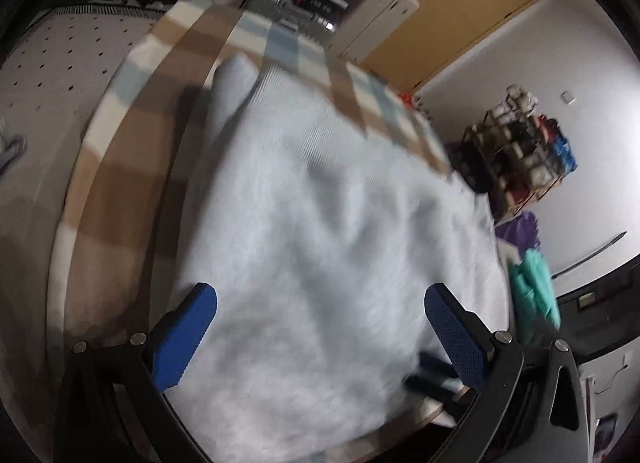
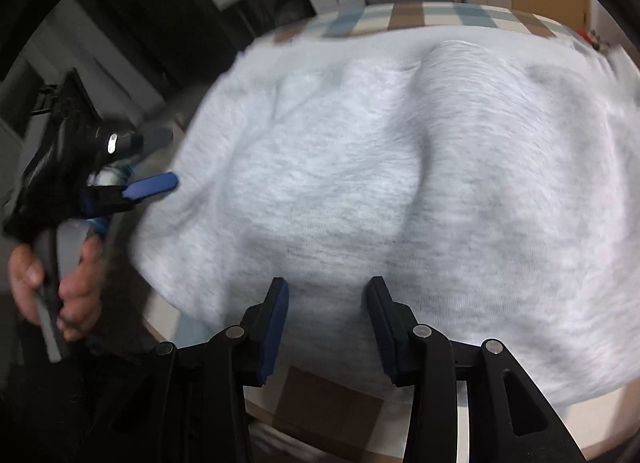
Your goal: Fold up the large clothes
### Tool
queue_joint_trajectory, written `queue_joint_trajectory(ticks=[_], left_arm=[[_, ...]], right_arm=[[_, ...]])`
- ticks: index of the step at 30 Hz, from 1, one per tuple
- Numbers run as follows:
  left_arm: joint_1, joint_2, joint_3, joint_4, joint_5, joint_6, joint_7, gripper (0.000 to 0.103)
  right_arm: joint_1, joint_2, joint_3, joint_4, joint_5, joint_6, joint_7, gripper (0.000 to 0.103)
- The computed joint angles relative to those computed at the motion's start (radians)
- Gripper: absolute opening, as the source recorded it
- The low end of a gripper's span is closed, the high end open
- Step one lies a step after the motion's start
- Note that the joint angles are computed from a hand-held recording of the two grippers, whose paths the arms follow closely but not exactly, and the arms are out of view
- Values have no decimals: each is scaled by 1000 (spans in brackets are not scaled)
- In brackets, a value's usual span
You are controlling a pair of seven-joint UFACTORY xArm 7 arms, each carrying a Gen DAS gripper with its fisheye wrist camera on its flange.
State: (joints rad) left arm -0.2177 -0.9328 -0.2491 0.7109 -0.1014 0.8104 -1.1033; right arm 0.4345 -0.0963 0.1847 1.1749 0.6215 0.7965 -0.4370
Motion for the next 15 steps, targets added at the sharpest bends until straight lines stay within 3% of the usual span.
queue_joint_trajectory(ticks=[2, 5, 8, 11, 13, 15], left_arm=[[28, 46, 9, 47, 26, -28, 17, 101], [94, 197, -18, 202, 133, 82, 77, 101], [200, 312, -103, 305, 302, 216, 53, 101], [120, 390, 20, 257, 192, 182, 100, 101], [107, 425, 54, 246, 159, 232, 104, 101], [111, 415, 63, 215, 160, 223, 75, 101]], right_arm=[[17, -33, -49, -60, 158, -18, -88, 43], [-24, -23, -60, -26, 236, 90, -75, 42], [-52, 1, -71, 1, 276, 168, -78, 42], [-76, 16, -73, 17, 328, 243, -61, 43], [-101, 25, -83, 36, 346, 305, -53, 43], [-116, 47, -79, 60, 347, 339, -52, 42]])
